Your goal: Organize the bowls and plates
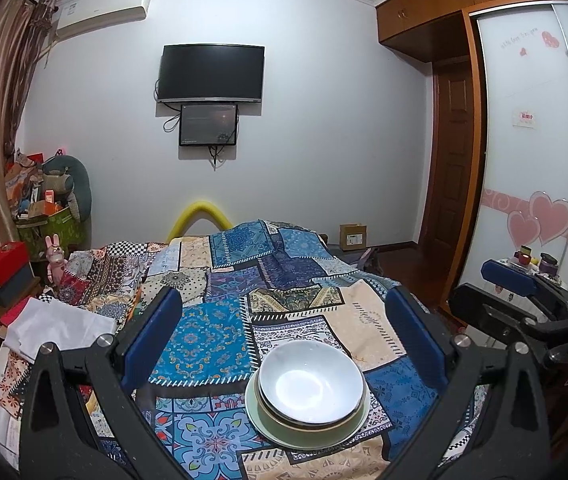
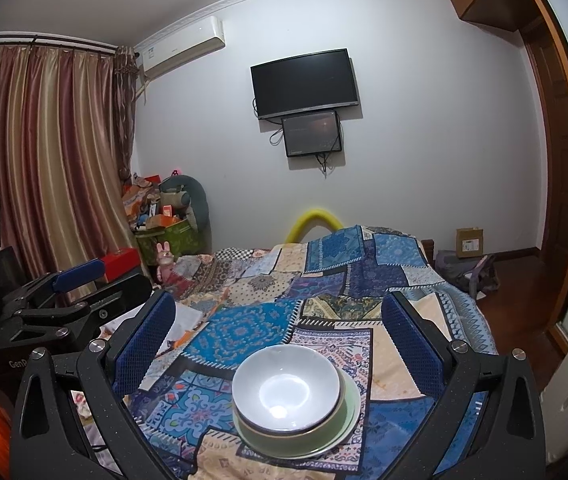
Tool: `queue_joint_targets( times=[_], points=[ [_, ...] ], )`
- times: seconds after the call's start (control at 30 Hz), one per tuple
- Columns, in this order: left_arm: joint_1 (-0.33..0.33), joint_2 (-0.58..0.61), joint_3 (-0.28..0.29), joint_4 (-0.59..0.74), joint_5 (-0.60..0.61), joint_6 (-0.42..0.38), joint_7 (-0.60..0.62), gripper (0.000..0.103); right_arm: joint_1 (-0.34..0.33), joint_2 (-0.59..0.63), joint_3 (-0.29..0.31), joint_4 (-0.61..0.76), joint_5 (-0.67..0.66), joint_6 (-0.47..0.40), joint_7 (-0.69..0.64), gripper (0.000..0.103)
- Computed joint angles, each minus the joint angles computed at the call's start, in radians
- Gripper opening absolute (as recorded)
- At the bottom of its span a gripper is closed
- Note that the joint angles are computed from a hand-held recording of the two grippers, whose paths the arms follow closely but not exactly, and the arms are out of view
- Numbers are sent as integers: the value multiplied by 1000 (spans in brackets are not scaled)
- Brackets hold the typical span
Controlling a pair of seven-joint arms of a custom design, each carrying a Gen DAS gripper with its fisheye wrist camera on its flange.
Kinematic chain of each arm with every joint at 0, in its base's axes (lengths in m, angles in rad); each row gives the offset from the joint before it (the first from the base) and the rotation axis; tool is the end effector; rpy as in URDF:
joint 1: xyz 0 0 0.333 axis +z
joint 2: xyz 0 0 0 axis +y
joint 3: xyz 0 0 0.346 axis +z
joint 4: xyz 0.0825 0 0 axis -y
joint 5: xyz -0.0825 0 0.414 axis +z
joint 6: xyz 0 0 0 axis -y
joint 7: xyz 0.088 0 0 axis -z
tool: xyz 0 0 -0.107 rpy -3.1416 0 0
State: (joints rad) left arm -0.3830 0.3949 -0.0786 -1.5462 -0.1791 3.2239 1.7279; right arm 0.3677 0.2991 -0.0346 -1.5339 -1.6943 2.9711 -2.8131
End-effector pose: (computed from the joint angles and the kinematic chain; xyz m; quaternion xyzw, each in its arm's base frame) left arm 0.6862 -0.3081 0.6004 -0.4426 0.6681 -0.5141 0.3057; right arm 0.6532 0.3017 0.5717 -0.5571 0.5535 -0.3650 0.5001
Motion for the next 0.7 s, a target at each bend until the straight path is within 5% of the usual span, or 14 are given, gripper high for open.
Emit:
queue_joint_targets(
  times=[0.57, 0.7],
  points=[
    [3, -4, -11, -8, -5, 5, 6, 103, 5, 3, -4, 4, 17, 6, -15, 103],
    [37, 0, -54, -2, -8, -5, 23, 103, 7, 7, -7, 7, 18, 8, -16, 103]
  ],
)
